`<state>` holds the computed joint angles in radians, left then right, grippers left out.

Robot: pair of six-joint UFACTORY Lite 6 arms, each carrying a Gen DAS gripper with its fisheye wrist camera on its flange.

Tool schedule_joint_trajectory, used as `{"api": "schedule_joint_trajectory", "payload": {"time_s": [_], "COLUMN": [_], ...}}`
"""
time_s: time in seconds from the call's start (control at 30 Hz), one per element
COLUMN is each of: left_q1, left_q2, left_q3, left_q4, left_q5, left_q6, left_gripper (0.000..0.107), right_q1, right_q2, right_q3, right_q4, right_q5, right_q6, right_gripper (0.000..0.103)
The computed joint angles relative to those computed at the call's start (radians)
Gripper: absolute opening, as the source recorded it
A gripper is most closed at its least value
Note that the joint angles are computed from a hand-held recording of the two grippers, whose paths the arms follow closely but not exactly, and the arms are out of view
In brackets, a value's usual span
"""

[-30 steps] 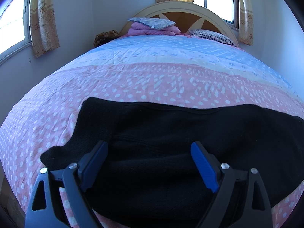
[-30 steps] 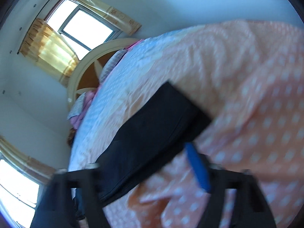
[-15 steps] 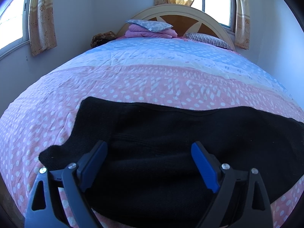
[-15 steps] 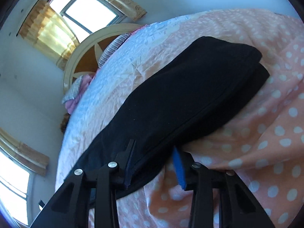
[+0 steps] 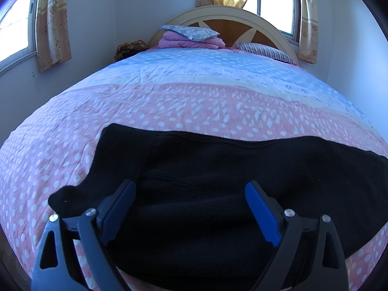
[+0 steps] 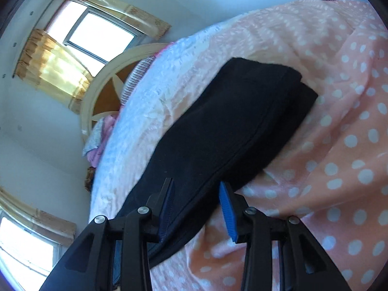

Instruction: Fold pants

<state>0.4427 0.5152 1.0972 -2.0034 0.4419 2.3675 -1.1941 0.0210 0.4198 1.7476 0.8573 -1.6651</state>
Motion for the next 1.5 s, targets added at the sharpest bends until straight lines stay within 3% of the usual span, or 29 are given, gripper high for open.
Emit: {"api": "schedule_joint_trajectory", "payload": {"time_s": [0.13, 0.23, 0.33, 0.4, 0.57, 0.63, 0.73, 0.9, 1.0, 1.07, 1.2, 1.33, 1.43, 1.47, 1.5], "left_q1": [-0.001, 0.0, 0.0, 0.0, -0.003, -0.003, 0.007, 0.079, 0.081, 0.061, 0.073, 0.142, 0.135, 0.123, 0.111], "left_q2": [0.001, 0.0, 0.0, -0.001, -0.002, -0.004, -0.01, 0.01, 0.016, 0.001, -0.038, -0.059, -0.034, -0.026, -0.024], "left_q3": [0.0, 0.0, -0.001, -0.001, -0.001, 0.0, -0.005, 0.055, 0.077, 0.066, 0.059, 0.089, 0.12, 0.119, 0.108], "left_q4": [-0.002, 0.009, 0.009, 0.008, 0.011, 0.024, 0.049, 0.29, 0.351, 0.347, 0.427, 0.519, 0.539, 0.529, 0.504], "left_q5": [0.0, 0.002, 0.003, 0.003, -0.006, -0.009, 0.008, 0.115, 0.111, 0.072, 0.05, 0.139, 0.159, 0.155, 0.142], "left_q6": [0.002, -0.006, -0.006, -0.005, -0.004, -0.017, -0.033, -0.27, -0.328, -0.309, -0.391, -0.567, -0.649, -0.65, -0.628], "left_gripper": [0.095, 0.096, 0.096, 0.096, 0.096, 0.097, 0.097, 0.096, 0.094, 0.094, 0.094, 0.094, 0.094, 0.094, 0.094], "right_q1": [0.042, 0.07, 0.13, 0.138, 0.132, 0.164, 0.145, 0.072, 0.047, 0.015, -0.121, -0.286, -0.145, -0.041, 0.064], "right_q2": [0.032, 0.001, -0.004, 0.041, 0.098, 0.081, 0.074, -0.03, 0.067, 0.098, 0.096, -0.238, -0.483, -0.49, -0.455], "right_q3": [0.011, -0.003, 0.018, 0.028, 0.007, 0.008, 0.015, -0.021, 0.01, 0.02, 0.065, -0.076, -0.137, -0.121, -0.095], "right_q4": [0.088, 0.14, 0.158, 0.183, 0.207, 0.215, 0.162, 0.046, 0.038, 0.018, -0.218, -0.32, -0.194, -0.156, -0.112], "right_q5": [0.017, 0.059, -0.037, -0.047, 0.046, 0.008, -0.005, -0.077, -0.093, -0.05, -0.009, -0.159, -0.117, -0.078, -0.031], "right_q6": [0.002, -0.118, -0.079, -0.088, -0.183, -0.223, -0.226, -0.177, -0.188, -0.194, 0.107, 0.414, 0.283, 0.18, 0.116], "right_gripper": [0.04, 0.04, 0.04, 0.04, 0.039, 0.003, 0.003, 0.003, 0.003, 0.007, 0.018, 0.02, 0.023, 0.03, 0.057]}}
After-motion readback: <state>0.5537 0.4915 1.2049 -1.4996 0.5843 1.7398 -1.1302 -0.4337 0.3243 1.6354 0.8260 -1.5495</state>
